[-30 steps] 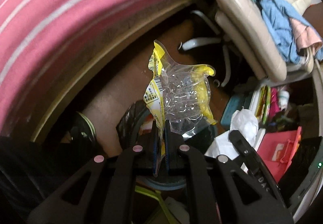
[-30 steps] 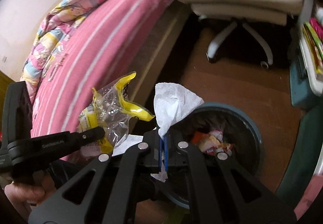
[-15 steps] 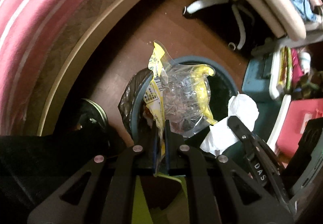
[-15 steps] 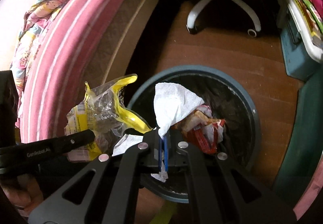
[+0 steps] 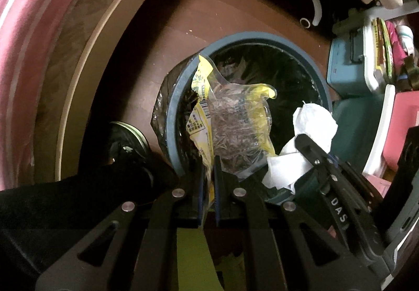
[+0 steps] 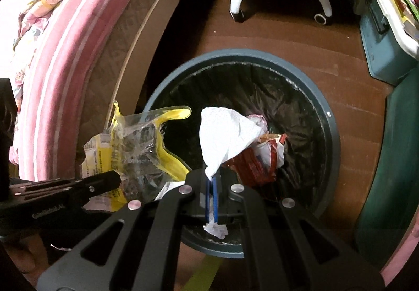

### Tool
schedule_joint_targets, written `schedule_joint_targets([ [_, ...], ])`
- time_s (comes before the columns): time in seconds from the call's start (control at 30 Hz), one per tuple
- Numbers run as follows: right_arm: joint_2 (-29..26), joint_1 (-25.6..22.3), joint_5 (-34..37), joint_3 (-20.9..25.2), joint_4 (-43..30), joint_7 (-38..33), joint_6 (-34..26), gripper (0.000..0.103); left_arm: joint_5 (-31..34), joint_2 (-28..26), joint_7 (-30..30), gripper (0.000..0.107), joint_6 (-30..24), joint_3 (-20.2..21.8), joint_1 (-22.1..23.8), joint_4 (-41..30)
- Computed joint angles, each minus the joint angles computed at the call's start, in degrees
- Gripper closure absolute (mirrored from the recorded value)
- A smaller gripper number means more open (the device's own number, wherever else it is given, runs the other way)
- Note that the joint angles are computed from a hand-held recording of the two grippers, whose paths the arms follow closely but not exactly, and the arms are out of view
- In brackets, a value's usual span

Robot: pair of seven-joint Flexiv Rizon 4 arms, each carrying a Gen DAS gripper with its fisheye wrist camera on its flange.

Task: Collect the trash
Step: 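Open both tools to drop the yellow bag and tissue into the bin, then move both open tools back over the bed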

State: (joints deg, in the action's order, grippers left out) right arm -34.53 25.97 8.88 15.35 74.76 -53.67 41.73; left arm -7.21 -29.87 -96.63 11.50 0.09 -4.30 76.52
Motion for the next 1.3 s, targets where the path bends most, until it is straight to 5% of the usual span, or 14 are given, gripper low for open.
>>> schedule_joint_targets([
  [0.7,0.3,0.3,-0.6,-0.6,1.0,1.9,-2.0,0.101,-2.8,-0.5,1.7,0.096,-0.1,-1.0,0.6,0.7],
  [0.9,0.4,0.6,-2.0,-1.0,0.8,2.5,-3.3,0.096,-4.0,0.0,4.2,0.08,1.2,-1.5,0.4,1.5],
  [0.97,0.7,0.9,-2.7,-1.4,1.2,3.0,-2.9,0.074,-3.7,0.2,4.4,0.064,1.2,-1.4,0.2,1.5],
  [1.03,1.1,1.3,-3.8,-1.9,1.6,4.0,-2.4,0.056,-3.4,0.4,4.6,0.059,1.7,-1.3,0.0,1.6],
  [1.17,1.2,1.8,-5.6,-2.8,1.4,6.2,-3.3,0.029,-3.2,1.1,4.4,0.041,3.0,-1.0,-0.3,2.2],
  [1.3,1.3,1.6,-5.9,-2.7,1.8,8.1,-3.0,0.022,-3.9,1.4,3.0,0.028,3.4,-0.9,0.0,2.7],
])
